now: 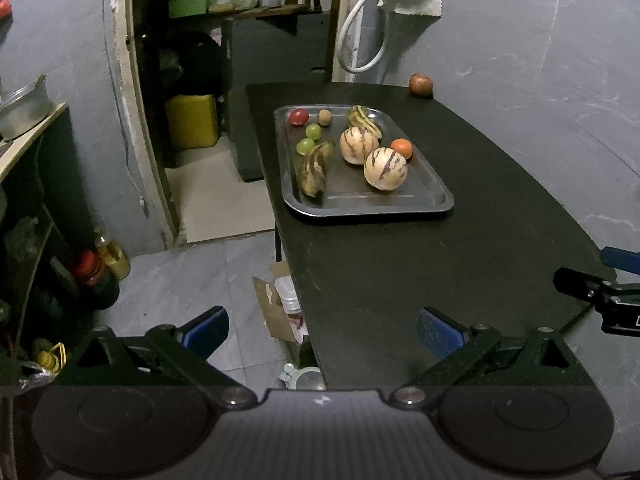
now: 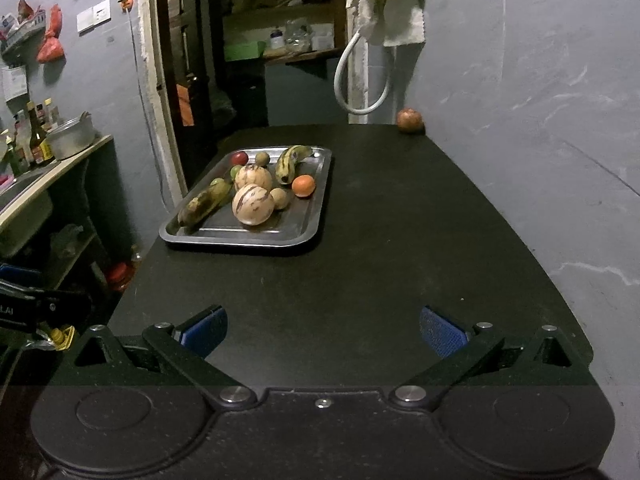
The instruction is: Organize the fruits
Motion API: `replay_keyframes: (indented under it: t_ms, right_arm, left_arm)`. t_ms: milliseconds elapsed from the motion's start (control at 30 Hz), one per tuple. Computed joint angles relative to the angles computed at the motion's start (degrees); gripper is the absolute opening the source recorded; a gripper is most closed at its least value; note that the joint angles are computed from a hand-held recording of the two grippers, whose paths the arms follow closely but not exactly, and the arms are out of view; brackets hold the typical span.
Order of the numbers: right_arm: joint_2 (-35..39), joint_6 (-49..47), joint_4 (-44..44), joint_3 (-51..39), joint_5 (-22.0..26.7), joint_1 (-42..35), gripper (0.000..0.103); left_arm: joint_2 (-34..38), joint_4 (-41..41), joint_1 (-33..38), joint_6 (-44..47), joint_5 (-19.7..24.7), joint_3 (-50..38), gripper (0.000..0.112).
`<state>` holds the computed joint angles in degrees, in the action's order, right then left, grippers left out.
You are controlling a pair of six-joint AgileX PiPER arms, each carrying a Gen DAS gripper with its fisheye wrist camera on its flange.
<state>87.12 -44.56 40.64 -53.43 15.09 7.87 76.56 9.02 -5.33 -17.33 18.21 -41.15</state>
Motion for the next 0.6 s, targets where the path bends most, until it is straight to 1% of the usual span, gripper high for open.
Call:
replay_keyframes:
  t_ms: [133, 267, 400, 600]
  right_arm:
    - [0.68, -6.17, 5.17, -0.61, 1.15, -0.73, 0.102]
    - [1.11, -8.55, 7.23, -1.24, 2.07, -0.99, 0.102]
    - [1.55, -9.65, 8.08, -1.85, 2.77, -1.2, 0.102]
    - [1.83, -10.19, 8.57, -2.08, 3.25, -1.23, 0.102]
  left_arm:
    - [-0.71, 7.73, -1.88, -9.49, 0.31, 0.51, 0.102]
    - [-0.97, 12.82, -3.08, -15.58, 1.07, 0.57, 0.102]
    - [-1.4, 15.62, -3.68, -18.89, 1.73, 0.65, 0.102]
    - [-1.54, 17.35, -3.94, -20.89, 2.27, 0.6, 0.102]
